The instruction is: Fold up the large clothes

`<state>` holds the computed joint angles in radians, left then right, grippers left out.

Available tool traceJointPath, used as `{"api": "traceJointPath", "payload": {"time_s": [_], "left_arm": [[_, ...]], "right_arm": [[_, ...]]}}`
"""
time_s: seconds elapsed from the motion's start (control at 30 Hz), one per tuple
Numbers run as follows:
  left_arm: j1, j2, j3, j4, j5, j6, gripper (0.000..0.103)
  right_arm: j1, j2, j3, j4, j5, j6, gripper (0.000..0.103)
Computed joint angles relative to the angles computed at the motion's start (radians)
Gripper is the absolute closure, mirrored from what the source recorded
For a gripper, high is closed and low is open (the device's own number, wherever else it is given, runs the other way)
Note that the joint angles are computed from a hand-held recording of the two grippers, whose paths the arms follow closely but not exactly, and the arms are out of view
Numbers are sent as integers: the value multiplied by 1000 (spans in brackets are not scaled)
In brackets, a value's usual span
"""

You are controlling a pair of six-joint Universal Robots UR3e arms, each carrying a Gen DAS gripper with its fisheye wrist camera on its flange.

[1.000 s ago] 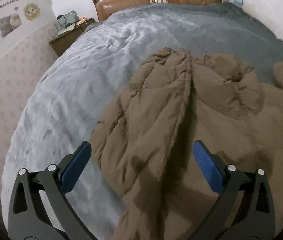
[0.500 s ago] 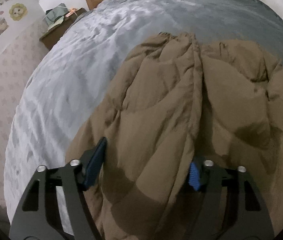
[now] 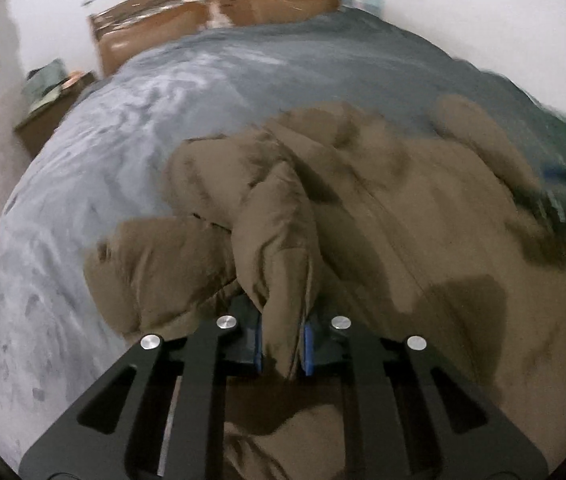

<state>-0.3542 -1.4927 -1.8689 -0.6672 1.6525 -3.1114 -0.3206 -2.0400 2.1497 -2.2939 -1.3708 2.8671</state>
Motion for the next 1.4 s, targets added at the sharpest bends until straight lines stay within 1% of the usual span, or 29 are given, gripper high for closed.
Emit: {"api": "traceJointPath", "payload": {"time_s": [0.1,0.23,0.3,0.33,0.37,0.4,0.47,0.5,0.53,0.6,0.67,0.7,0.73,0.77,0.8,0.83,0.9,0.93,0.97,1.03,1.07,1.13,1.2,1.23,1.3,1.4], "left_arm": [[-51,54,-97,-17,6,18,92],[-122,57,-147,-41,69,36,91],[-115,67,-181,-30,79,32,91],[-93,82,-198,-30,69,36,88],[-86,82,-201,-30,64,25,88],[-90,50,-164,-35,64,5,85],[-87,50,-151,-38,61,-13,68],[-87,54,-146,-36,56,-16,48],[-88,68,-140,-38,57,-20,30],[-120,60,-106,-24,76,-49,21],[-122,55,-61,-50,71,-70,21],[-94,68,-47,-66,37,-72,21],[-74,123,-54,-112,32,-89,20],[-53,136,-48,-129,16,-102,20],[-34,142,-30,-149,15,-127,20],[-48,107,10,-147,12,-160,19],[-21,122,48,-189,6,-179,19],[-1,145,60,-218,8,-171,17],[-2,151,82,-239,45,-180,15],[50,188,102,-289,64,-175,10],[101,232,85,-316,49,-157,9],[165,264,59,-337,73,-131,9],[206,237,27,-309,136,-112,9],[231,226,12,-297,136,-100,9],[288,216,-4,-314,116,-79,9],[293,186,-5,-296,107,-67,9]], "right_arm": [[-66,-85,18,87,37,-32,1],[-98,-169,31,170,43,-69,1],[-105,-196,38,193,44,-83,1],[-97,-197,41,191,36,-81,1],[-83,-190,41,186,25,-72,1],[-78,-187,41,186,23,-68,1],[-65,-183,37,185,24,-60,1],[-50,-175,31,179,16,-52,1],[-30,-164,22,170,8,-43,1],[-9,-156,11,162,5,-37,1],[29,-119,-15,141,1,-15,1],[39,-105,-25,136,3,-8,1],[59,-80,-42,126,5,8,1],[75,-62,-54,117,3,19,1],[100,-38,-69,101,-3,32,1],[130,-10,-85,81,-15,45,1],[185,35,-108,44,-42,61,1],[212,61,-122,27,-57,69,1],[232,79,-134,20,-66,77,1],[269,127,-168,4,-75,96,1],[285,150,-186,-3,-75,106,1],[323,206,-233,-21,-76,129,1],[355,269,-281,-42,-69,149,1],[386,333,-334,-49,-64,168,1],[431,433,-424,-43,-60,194,1],[489,606,-584,-17,-11,244,1]]}}
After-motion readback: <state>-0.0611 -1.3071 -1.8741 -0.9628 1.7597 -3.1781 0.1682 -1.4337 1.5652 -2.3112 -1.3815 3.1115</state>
